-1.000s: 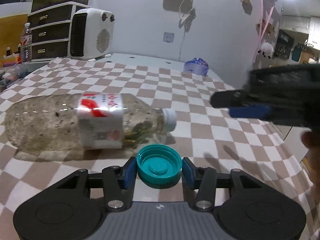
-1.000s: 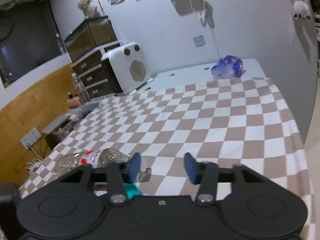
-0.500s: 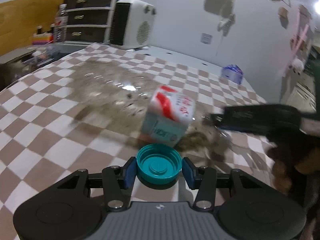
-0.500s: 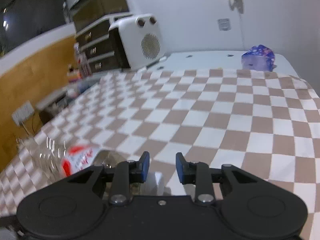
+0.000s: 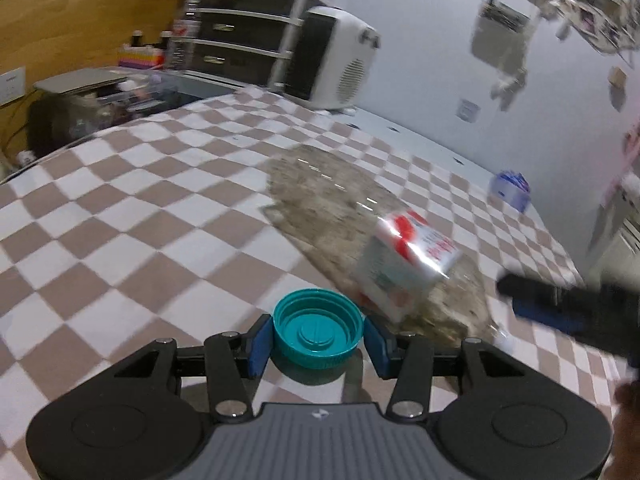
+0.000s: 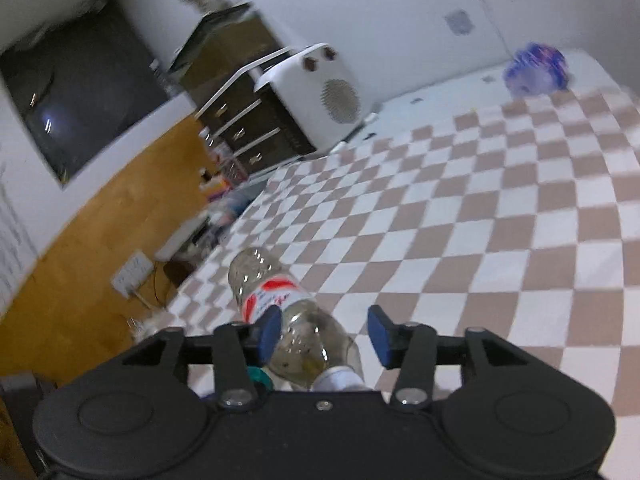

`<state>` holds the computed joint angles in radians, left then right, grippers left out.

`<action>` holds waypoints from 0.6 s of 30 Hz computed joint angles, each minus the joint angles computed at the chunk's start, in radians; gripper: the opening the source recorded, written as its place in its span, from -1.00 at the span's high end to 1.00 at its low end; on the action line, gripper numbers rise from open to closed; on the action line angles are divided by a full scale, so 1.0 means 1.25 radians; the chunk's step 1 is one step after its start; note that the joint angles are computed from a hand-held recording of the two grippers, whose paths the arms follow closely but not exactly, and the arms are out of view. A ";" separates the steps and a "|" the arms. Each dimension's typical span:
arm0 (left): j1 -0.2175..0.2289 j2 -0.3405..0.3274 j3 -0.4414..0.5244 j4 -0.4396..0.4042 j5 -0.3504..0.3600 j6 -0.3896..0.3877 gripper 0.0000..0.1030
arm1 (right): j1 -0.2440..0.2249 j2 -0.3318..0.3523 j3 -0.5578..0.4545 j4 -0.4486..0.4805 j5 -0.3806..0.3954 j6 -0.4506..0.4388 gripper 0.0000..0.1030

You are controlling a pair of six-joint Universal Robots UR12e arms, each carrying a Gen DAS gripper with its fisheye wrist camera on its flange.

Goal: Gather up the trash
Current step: 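Grasp the clear plastic bottle with the right tool while the left tool holds the cap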

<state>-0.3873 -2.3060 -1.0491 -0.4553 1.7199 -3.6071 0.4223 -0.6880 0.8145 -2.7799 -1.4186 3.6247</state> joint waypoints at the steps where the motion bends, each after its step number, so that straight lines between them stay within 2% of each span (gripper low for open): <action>1: 0.001 0.002 -0.003 0.001 0.008 -0.012 0.03 | 0.004 0.002 -0.002 0.008 0.000 -0.041 -0.11; 5: 0.007 0.007 -0.010 0.005 0.010 -0.041 0.03 | 0.011 0.008 -0.017 0.048 0.003 -0.148 -0.13; 6: 0.008 0.007 -0.011 0.008 0.010 -0.043 0.03 | 0.022 0.012 -0.030 0.082 -0.026 -0.197 -0.10; 8: 0.008 0.008 -0.012 0.010 0.011 -0.045 0.03 | 0.034 0.008 -0.040 0.136 -0.064 -0.277 0.33; 9: 0.008 0.007 -0.012 0.009 0.013 -0.047 0.03 | 0.038 0.001 -0.033 0.153 -0.076 -0.294 0.36; 12: 0.008 0.007 -0.013 0.006 0.013 -0.048 0.03 | 0.048 -0.050 0.042 0.145 -0.109 -0.314 0.36; 16: 0.007 0.007 -0.012 0.006 0.005 -0.035 0.03 | 0.057 -0.155 0.204 0.115 -0.127 -0.280 0.36; 18: 0.003 0.004 -0.006 0.000 0.020 -0.021 0.03 | 0.064 -0.206 0.283 0.097 -0.145 -0.270 0.36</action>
